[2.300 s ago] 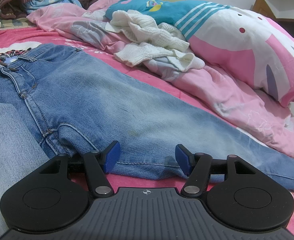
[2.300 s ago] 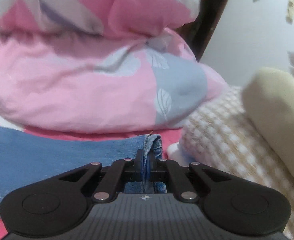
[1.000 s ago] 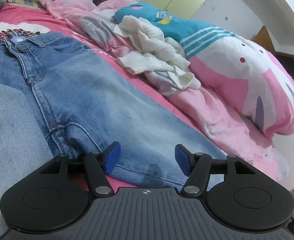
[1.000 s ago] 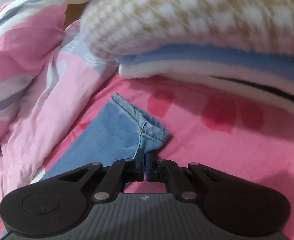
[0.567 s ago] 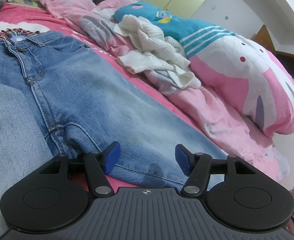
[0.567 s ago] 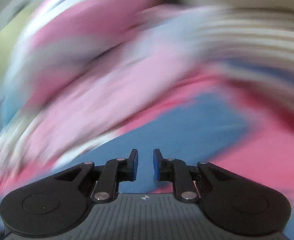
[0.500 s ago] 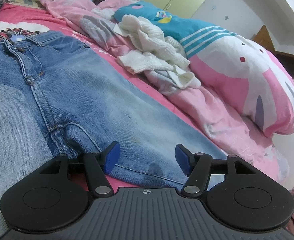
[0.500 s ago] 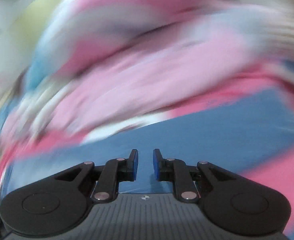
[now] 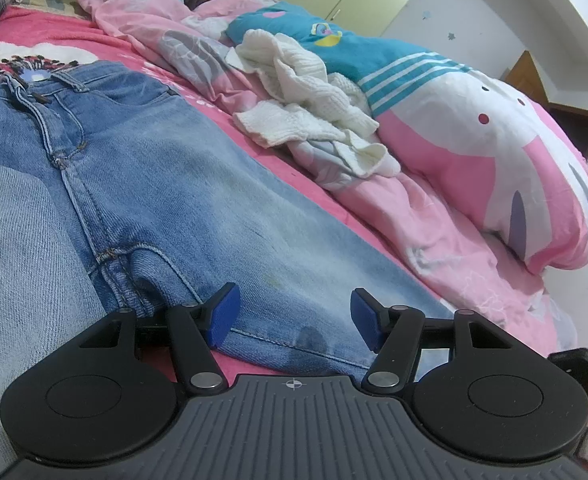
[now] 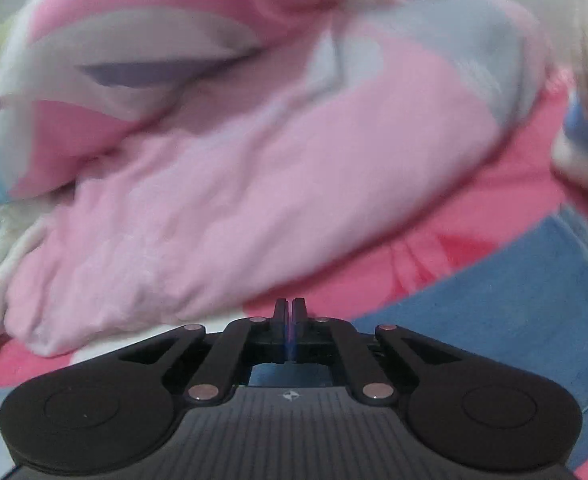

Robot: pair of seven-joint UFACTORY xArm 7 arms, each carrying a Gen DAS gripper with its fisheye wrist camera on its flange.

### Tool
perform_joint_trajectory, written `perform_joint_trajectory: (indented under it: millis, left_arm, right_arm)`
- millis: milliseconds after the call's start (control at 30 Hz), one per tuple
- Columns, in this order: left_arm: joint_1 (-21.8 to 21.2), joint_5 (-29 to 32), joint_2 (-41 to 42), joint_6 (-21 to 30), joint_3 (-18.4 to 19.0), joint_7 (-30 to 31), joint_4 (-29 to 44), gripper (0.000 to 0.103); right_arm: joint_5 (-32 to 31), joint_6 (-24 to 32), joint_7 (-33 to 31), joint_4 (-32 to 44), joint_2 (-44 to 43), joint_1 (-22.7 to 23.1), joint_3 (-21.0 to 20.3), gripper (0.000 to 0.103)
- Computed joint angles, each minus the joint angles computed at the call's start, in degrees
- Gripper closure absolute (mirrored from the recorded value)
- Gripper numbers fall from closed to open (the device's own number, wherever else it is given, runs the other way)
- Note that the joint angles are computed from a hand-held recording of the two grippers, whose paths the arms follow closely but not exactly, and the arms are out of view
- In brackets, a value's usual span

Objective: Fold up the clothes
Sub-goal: 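Grasp the jeans leg hem with the right gripper and pull it straight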

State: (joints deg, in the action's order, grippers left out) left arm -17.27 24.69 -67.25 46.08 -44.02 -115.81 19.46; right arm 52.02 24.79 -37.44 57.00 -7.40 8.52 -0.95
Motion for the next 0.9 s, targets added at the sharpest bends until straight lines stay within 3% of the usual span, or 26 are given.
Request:
perform_joint_trajectory:
  millis: [67,200,233,333,433,533,567,633,700,767,833,900]
  left_arm:
    - [0.0,0.1,0.0,0.0,0.0,0.0,0.0,0.041]
    - [0.1,0.2,0.1,-0.3,0.2,-0.2,0.0,0.041]
    - [0.2,0.2,0.1,-0.4,0.2,-0.2,0.0,0.041]
    - [0.2,0.2,0.0,-0.6,0.2,-0.2,-0.1,0.041]
    - [0.2,0.2,-0.1,-0.5,0.1,-0.3,-0.1,0.041]
    - [0.3,0.2,0.0,-0.6,0.1,-0.4,-0.1,0.041]
    - [0.3,0.2,0.0,-0.7,0.1,-0.4,-0.1,0.041]
    - [0.3,0.2,0.0,-0.7,0.1,-0.4,-0.2,0.041]
    - [0.2,0.2,-0.1,-0.7,0.1,-0.4,-0.2,0.041]
    - [0.2,0.2,-0.1,-0.8,0.1,-0.5,-0.3,0.041]
    - [0.2,0.2,-0.2,-0.8,0.1,-0.5,-0.3,0.041]
    - [0.2,0.2,-0.1,-0.8,0.1,-0.5,-0.3,0.041]
  right_arm:
    - [4.0,5.6,-6.3,-1.0,-3.2,1.5,-1.0,0.102]
    - [5.6,18.5,-15.3,-3.7,-7.9,5.1,-1.3,0.102]
    - [5.1,18.9,-16.3,-4.4,-8.2,4.8,-1.4,0.102]
    - [1.3,16.3,-14.2,-5.1,-6.9,1.7,-1.6,0.103]
    - [4.6,17.4,-10.8,-1.8,-2.1,-3.3,-7.6,0.103]
    - [-0.9,2.8,-4.1,-1.0,0.0,-8.2,-6.6,0.103]
    - [-5.8,-2.6,-0.6,-1.3,0.5,-10.7,-4.3,0.103]
    - [-13.6,-7.9,7.2,-1.9,0.9,-12.2,-3.3,0.103]
    - [-14.0,-8.7,7.7,-2.7,-0.4,-11.4,-3.8,0.102]
    - [-8.3,-5.5,0.6,-3.6,-2.9,-8.4,-5.2,0.100]
    - [-0.7,4.1,-6.0,-3.3,-4.8,-5.0,-8.9,0.096]
    - [-0.9,8.0,-8.2,-4.6,-6.6,-5.2,-9.0,0.094]
